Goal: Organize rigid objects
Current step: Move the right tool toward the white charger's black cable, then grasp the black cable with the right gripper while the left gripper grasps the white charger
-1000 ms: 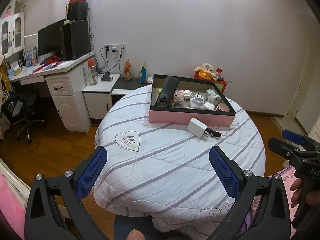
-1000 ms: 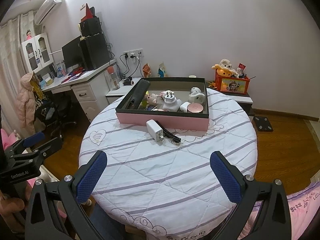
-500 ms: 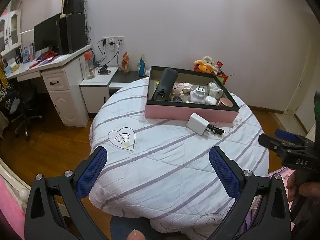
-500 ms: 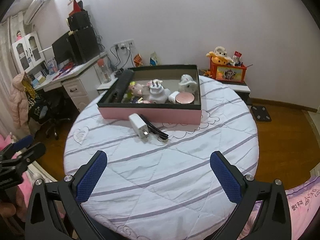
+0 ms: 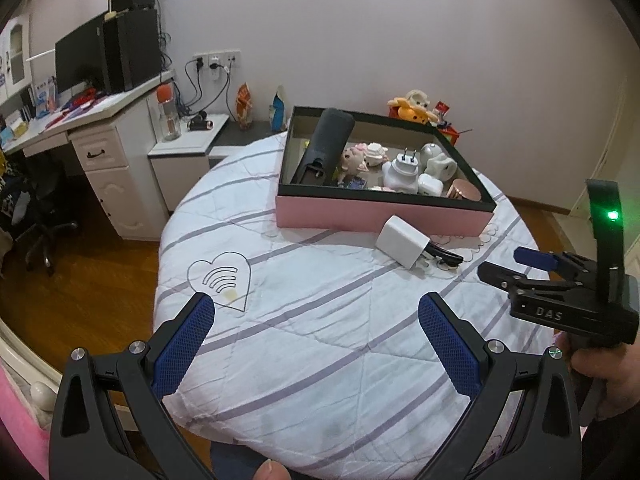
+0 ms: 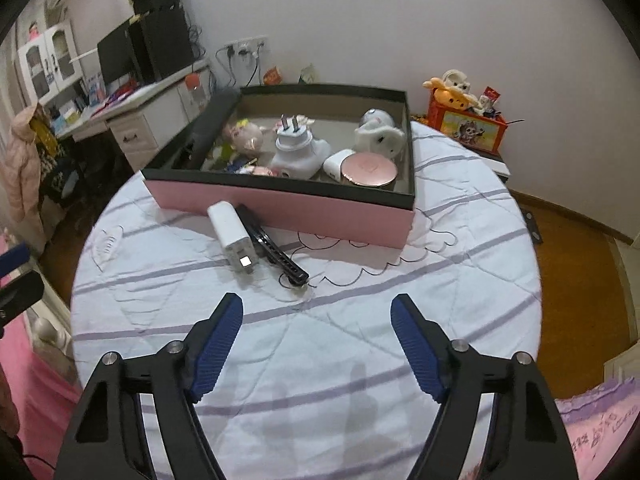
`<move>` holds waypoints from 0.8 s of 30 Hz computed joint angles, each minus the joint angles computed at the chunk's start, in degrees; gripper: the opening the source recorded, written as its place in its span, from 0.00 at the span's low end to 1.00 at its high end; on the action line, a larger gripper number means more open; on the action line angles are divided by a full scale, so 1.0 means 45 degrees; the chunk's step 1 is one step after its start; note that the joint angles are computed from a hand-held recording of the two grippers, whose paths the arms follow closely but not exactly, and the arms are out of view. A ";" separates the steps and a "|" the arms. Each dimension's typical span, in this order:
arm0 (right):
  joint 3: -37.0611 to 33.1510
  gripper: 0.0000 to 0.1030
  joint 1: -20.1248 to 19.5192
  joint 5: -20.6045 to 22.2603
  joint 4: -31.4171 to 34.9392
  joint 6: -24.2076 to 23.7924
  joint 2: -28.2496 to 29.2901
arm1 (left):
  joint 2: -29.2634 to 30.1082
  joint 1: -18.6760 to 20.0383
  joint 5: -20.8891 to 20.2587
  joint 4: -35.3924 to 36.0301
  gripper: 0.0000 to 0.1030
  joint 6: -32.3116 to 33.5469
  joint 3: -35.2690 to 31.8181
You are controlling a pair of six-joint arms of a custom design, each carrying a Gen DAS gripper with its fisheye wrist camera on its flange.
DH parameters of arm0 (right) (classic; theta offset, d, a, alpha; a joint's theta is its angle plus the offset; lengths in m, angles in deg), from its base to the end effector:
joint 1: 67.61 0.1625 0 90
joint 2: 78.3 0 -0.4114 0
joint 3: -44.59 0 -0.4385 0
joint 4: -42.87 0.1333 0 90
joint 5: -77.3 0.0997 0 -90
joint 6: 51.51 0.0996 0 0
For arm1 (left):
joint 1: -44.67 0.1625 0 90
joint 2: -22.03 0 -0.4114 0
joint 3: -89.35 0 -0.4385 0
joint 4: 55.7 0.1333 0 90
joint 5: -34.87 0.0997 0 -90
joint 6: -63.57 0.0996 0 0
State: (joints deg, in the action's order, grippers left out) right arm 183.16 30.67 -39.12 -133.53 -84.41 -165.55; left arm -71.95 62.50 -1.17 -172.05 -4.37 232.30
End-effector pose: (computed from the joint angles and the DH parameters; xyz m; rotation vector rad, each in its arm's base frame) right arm 0.1495 -0.4094 0.2154 0.7041 -2.4004 0.6455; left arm -0.2475 -0.3042 0.1497 0.3191 2.2911 -0.9443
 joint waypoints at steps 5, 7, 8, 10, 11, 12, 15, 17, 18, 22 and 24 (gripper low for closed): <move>-0.0681 0.66 -0.0234 -0.0142 0.0155 -0.0620 0.0971 | 0.0687 0.0667 -0.0163 -0.1085 1.00 0.0798 -0.0147; -0.0924 0.64 -0.0296 -0.0257 0.0067 -0.0861 0.1389 | 0.0930 0.0850 -0.0180 -0.1384 1.00 0.1016 -0.0213; -0.1067 0.62 -0.0339 -0.0277 0.0110 -0.0985 0.1573 | 0.1046 0.0952 -0.0194 -0.1531 1.00 0.1141 -0.0251; -0.1297 0.62 -0.0441 -0.0166 0.0387 -0.1149 0.1806 | 0.1228 0.1150 -0.0211 -0.1763 1.00 0.1344 -0.0328; -0.1380 0.62 -0.0468 -0.0104 0.0456 -0.1266 0.1919 | 0.1301 0.1258 -0.0220 -0.1881 1.00 0.1442 -0.0358; -0.1451 0.62 -0.0479 -0.0052 0.0525 -0.1376 0.2004 | 0.1353 0.1342 -0.0229 -0.1970 1.00 0.1517 -0.0376; -0.1696 0.62 -0.0514 0.0077 0.0696 -0.1654 0.2319 | 0.1556 0.1584 -0.0290 -0.2251 1.00 0.1750 -0.0441; -0.1795 0.61 -0.0498 0.0124 0.0660 -0.1784 0.2511 | 0.1619 0.1686 -0.0334 -0.2348 1.00 0.1878 -0.0457; -0.1847 0.58 -0.0498 0.0195 0.0672 -0.1831 0.2574 | 0.1693 0.1742 -0.0347 -0.2439 1.00 0.1969 -0.0479; -0.1940 0.41 -0.0419 0.0233 0.0582 -0.1840 0.2763 | 0.1932 0.1930 -0.0404 -0.2761 1.00 0.2326 -0.0587; -0.1940 0.37 -0.0423 0.0337 0.0701 -0.1837 0.2713 | 0.2067 0.2019 -0.0442 -0.2971 1.00 0.2517 -0.0645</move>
State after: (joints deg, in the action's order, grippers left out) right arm 174.43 28.76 -37.60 -130.38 -92.68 -153.34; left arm -62.65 71.58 -3.16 -185.42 6.95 229.40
